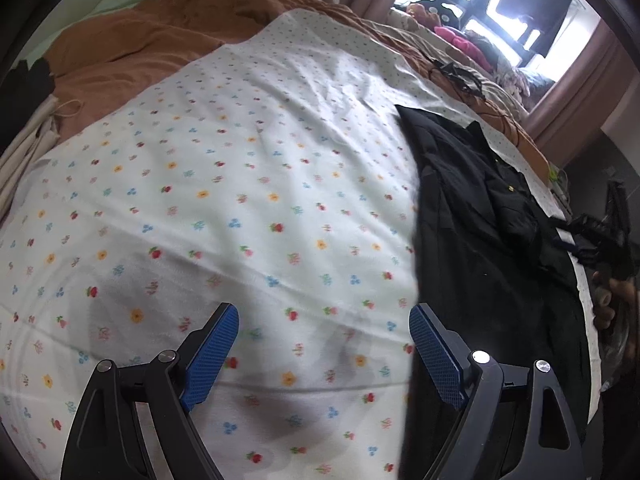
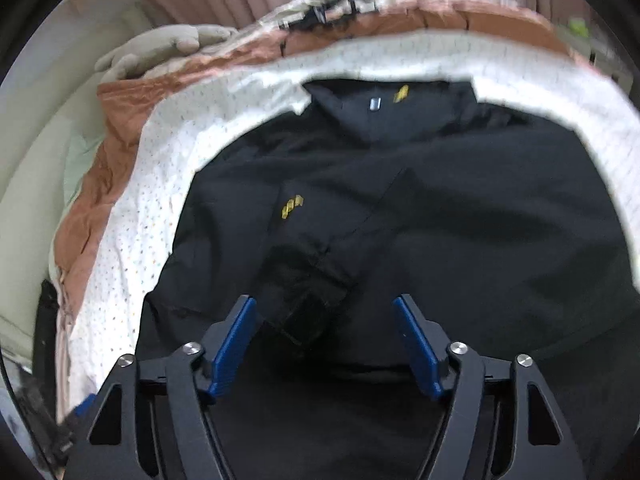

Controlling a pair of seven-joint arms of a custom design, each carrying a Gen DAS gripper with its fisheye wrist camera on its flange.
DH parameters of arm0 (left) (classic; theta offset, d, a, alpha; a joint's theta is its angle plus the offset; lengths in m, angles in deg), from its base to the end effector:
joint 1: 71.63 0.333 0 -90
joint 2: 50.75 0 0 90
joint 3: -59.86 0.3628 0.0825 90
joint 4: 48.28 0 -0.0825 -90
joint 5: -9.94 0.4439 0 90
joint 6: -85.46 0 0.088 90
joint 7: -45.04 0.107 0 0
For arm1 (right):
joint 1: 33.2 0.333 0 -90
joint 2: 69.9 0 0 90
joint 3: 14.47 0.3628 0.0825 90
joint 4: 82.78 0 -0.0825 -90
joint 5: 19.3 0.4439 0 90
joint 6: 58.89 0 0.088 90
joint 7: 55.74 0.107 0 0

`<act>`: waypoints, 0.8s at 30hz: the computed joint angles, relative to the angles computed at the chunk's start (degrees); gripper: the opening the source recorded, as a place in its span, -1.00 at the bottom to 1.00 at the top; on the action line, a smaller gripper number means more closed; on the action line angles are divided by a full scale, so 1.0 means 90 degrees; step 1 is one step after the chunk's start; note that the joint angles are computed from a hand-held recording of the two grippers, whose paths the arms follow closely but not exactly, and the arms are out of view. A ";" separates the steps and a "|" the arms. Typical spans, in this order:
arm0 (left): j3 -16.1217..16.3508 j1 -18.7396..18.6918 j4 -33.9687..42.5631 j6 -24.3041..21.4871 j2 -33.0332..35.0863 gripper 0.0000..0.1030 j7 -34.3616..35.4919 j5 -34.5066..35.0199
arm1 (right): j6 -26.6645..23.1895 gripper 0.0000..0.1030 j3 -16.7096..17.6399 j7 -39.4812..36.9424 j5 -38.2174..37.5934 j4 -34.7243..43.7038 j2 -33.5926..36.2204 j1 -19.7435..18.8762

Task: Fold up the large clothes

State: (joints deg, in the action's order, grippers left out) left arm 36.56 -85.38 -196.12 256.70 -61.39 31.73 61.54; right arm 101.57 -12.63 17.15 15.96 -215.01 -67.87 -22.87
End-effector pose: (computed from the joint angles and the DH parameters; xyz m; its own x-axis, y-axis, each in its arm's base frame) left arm 0.3583 -0.3393 0.3661 0.1615 -0.9173 0.3640 -0.7989 -0.3381 -0.4974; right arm 0.5834 0.0979 0.3786 0.0451 -0.9520 -0.3028 -0.9005 0.0925 -0.4250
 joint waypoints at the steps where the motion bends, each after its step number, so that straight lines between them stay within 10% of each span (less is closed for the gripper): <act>1: 0.0019 -0.0002 -0.0039 0.0009 -0.0031 0.71 -0.0002 -0.0022 | -0.0094 0.36 0.0027 0.0134 -0.0040 0.0110 0.0192 0.0036; 6: 0.0079 -0.0036 -0.0241 -0.0044 -0.0237 0.71 0.0191 -0.0340 | -0.0377 0.26 0.0232 -0.0254 0.0765 0.0544 0.0615 0.0117; 10: 0.0036 -0.0070 -0.0334 -0.0157 -0.0414 0.71 0.0396 -0.0638 | -0.0662 0.26 0.0678 -0.2860 0.3244 0.0760 0.0323 -0.0020; 24: -0.0374 -0.0319 -0.0314 -0.0617 -0.0724 0.71 0.0421 -0.1171 | 0.0090 0.26 -0.0046 -0.2400 0.1882 -0.0687 -0.1276 0.0502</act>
